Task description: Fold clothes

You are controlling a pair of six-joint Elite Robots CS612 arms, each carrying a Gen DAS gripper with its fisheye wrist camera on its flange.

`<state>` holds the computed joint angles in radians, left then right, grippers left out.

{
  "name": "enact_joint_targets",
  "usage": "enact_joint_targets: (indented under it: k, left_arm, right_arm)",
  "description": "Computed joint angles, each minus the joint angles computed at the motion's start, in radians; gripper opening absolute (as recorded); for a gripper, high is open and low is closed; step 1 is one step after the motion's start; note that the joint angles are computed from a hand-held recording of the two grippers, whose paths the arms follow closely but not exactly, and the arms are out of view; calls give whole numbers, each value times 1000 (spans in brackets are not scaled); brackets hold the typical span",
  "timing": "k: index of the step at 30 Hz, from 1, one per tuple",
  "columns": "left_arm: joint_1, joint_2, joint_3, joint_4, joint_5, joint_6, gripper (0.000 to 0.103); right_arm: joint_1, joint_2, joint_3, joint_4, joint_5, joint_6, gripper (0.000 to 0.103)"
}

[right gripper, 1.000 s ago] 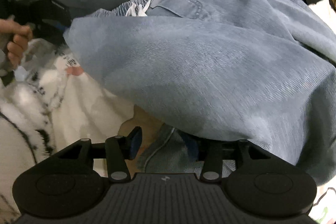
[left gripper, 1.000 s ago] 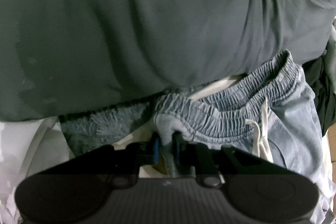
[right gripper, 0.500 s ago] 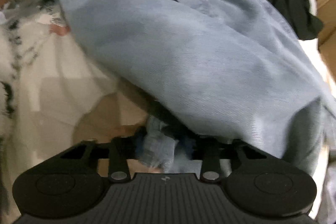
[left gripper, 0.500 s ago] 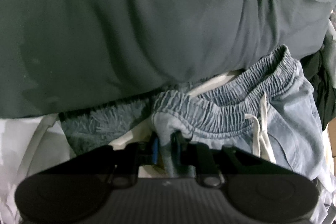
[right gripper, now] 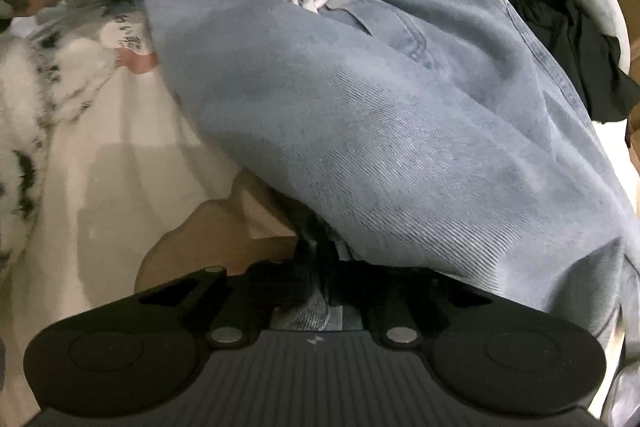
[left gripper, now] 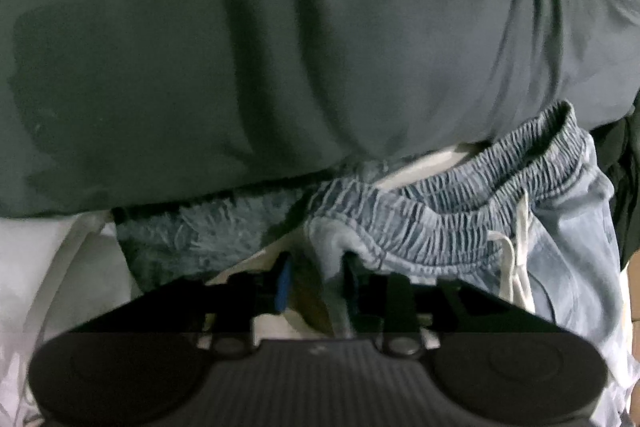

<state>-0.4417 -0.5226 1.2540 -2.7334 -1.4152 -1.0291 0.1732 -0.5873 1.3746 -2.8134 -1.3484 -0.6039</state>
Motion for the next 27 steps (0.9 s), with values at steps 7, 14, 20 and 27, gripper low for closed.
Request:
enact_joint_targets:
  k: [7,14,20,27]
  left_arm:
    - [-14,-4,7,-11,20,0,27]
    - [-35,-9,1,-5,64,60,11]
    - [-47,-13,4,-6,66,61,11]
    - [13,-29,24,-27,19,102,10]
  right_arm:
    - [-39,-43,26,49,110,-89,2]
    - [-79,-86,31,189,169,-262,1]
    - [-103,-122,34,278,197,-438,1]
    - [-109,-134,20,314,207,-543,1]
